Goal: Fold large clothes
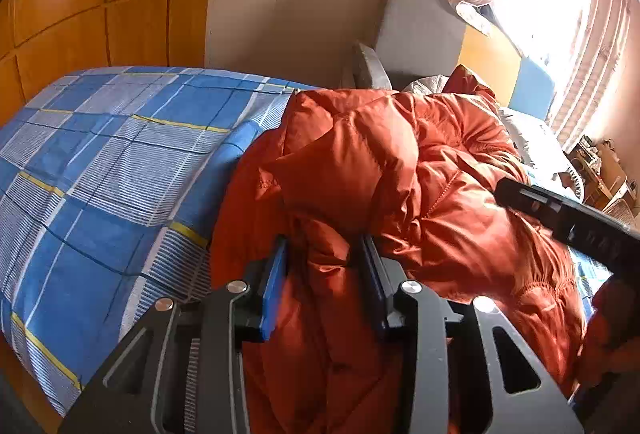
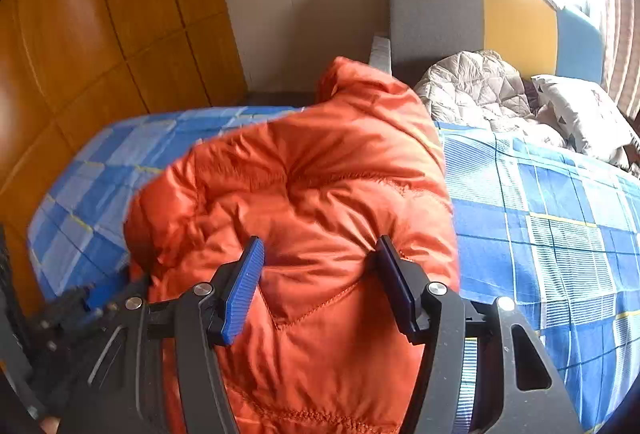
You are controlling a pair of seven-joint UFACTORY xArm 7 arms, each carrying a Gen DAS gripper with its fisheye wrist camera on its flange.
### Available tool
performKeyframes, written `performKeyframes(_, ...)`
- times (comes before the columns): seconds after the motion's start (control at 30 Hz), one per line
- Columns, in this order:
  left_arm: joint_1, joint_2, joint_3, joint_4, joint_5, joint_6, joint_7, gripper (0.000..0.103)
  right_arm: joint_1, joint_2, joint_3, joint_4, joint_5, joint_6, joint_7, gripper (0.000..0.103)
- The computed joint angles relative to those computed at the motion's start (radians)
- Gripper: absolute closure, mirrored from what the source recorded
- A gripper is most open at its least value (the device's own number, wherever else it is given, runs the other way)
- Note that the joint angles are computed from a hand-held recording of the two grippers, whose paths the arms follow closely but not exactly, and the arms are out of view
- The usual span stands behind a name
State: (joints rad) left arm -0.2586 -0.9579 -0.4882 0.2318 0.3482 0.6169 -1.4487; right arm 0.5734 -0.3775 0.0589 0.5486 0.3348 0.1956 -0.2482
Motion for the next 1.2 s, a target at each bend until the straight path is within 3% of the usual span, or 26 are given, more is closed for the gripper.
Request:
performKeyframes(0.43, 0.014, 0.012, 0.023, -0.063, -0.010, -0.101, 0.006, 0.066, -0.034, 0.094, 0.058, 0.026, -0.072, -0.020, 0.034, 0.041)
performKeyframes(0.7, 0.022, 0.022, 0.034, -0.068, -0.010, -0.114, 0.034, 0.066, -0.045, -0.019, 0.062, -0.043, -0.065, -0.031, 0.146, 0.041)
performKeyframes(0.73, 0.020, 0.020, 0.038, -0.069, -0.011, -0.113, 0.041, 0.066, -0.044, -0.044, 0.051, -0.060, -0.056, -0.036, 0.166, 0.039)
performKeyframes(0.77, 0.020, 0.019, 0.043, -0.070, -0.012, -0.114, 0.047, 0.066, -0.052, -0.069, 0.040, -0.074, -0.053, -0.034, 0.186, 0.031)
performKeyframes(0.8, 0.019, 0.021, 0.043, -0.069, -0.014, -0.114, 0.050, 0.066, -0.045, -0.079, 0.020, -0.078, -0.054, -0.024, 0.197, 0.027)
performKeyframes(0.87, 0.017, 0.014, 0.046, -0.077, -0.018, -0.122, 0.055, 0.066, 0.022, -0.077, -0.090, -0.057, 0.016, 0.043, 0.137, 0.018)
performKeyframes(1.0, 0.016, 0.001, 0.050, -0.094, -0.025, -0.147, 0.067, 0.065, 0.133, -0.023, -0.297, 0.009, 0.242, 0.193, -0.091, 0.007)
performKeyframes(1.1, 0.011, -0.024, 0.074, -0.130, -0.037, -0.197, 0.081, 0.065, 0.166, 0.044, -0.397, 0.076, 0.397, 0.340, -0.243, 0.003)
performKeyframes(1.2, 0.013, -0.034, 0.085, -0.154, -0.052, -0.237, 0.097, 0.065, 0.164, 0.113, -0.433, 0.129, 0.498, 0.446, -0.353, 0.003)
